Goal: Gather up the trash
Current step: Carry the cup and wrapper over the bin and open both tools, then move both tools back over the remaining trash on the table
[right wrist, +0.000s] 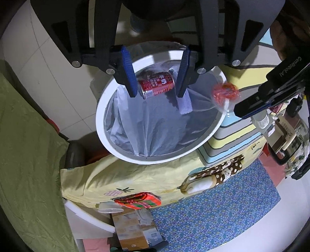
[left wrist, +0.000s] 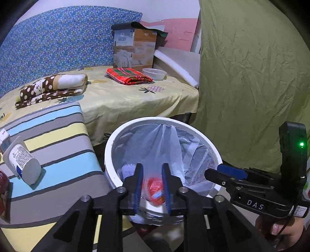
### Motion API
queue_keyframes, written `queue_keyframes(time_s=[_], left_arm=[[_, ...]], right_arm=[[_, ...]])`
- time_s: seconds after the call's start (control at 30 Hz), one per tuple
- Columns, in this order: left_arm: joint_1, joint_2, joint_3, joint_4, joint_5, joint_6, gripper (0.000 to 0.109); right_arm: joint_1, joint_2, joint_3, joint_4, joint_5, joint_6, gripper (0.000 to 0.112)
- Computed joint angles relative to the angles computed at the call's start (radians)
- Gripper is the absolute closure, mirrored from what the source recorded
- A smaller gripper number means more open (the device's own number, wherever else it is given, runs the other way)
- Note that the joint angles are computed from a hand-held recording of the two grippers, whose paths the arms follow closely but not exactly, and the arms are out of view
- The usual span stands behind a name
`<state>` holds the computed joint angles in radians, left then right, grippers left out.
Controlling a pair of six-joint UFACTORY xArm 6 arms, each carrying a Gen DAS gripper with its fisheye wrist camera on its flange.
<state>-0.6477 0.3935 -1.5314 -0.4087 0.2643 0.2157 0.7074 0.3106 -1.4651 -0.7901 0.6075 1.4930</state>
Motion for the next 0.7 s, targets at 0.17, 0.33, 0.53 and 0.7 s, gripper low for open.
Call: queue_keyframes(time_s=[0.17,0.33,0.53,0.7], left_arm=[[0.004,-0.009,0.014,-0.034,-0.005,0.019,0.079],[0.01,-0.056,0.076,-0.041,-0.037,0.016,0.079],[0.015,-0.15,0.206,-0.025,-0.103,-0.009,0.079],[0.034,-0.246,0.331,0.058,-0.146,-0.103,0.079]], right_arm=[[0.003,-0.02,0.018,-0.027,-0.001,0.033,0.069],[0.014,-0.03,0.02,-0.06,-0.02,0.053,0.069],[0.035,-0.007,-0.019,-0.068,-0.047,0.029,0.069],[0.06,0.017,-0.055,-0.061,-0.073,-0.003,0.069]])
